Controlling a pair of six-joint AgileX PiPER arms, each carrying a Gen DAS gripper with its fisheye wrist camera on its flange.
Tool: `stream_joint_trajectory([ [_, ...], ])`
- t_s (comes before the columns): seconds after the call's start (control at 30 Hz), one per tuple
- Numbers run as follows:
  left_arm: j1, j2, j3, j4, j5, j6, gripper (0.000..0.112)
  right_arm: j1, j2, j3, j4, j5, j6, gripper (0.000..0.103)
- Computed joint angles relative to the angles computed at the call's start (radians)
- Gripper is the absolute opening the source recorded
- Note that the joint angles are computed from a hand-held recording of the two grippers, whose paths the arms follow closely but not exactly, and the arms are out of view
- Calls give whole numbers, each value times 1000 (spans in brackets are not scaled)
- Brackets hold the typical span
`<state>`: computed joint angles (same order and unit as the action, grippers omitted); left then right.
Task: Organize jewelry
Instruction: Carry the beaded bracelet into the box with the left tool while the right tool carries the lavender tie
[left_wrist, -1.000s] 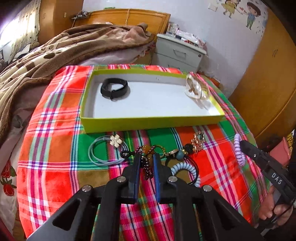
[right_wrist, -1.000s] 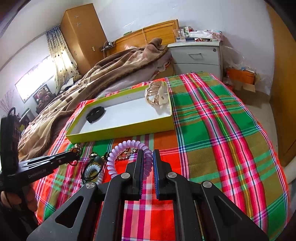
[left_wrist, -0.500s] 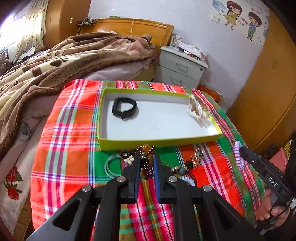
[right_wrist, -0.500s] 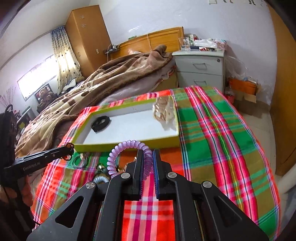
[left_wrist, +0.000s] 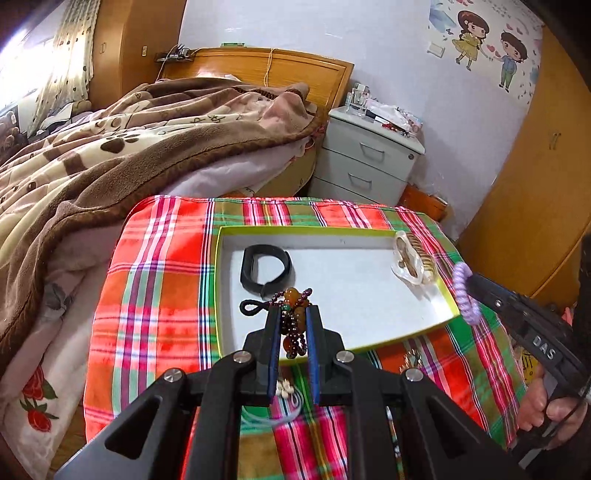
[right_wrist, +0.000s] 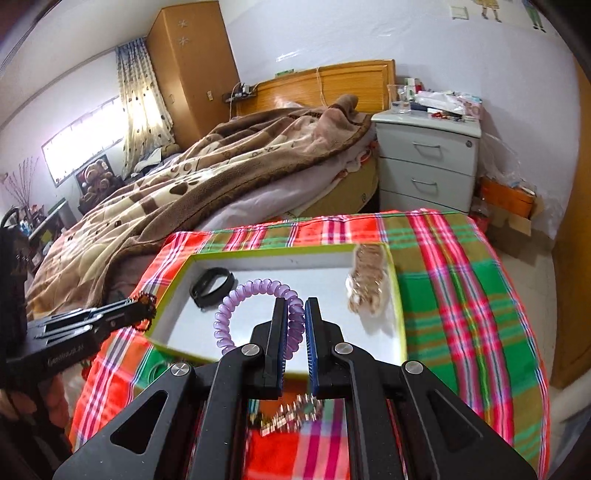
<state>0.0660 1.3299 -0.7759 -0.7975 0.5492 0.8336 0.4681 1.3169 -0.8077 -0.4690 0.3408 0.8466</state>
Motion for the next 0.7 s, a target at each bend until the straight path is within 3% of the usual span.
stream_joint_trajectory([
  [0.13,-17,64,-40,6,-16,-14,14,-57,118,-91,181,-17,-198,10],
  [0.7,-92,277,-112,65,-123,-87,14,-83,464,-367,319,56,-397,10],
])
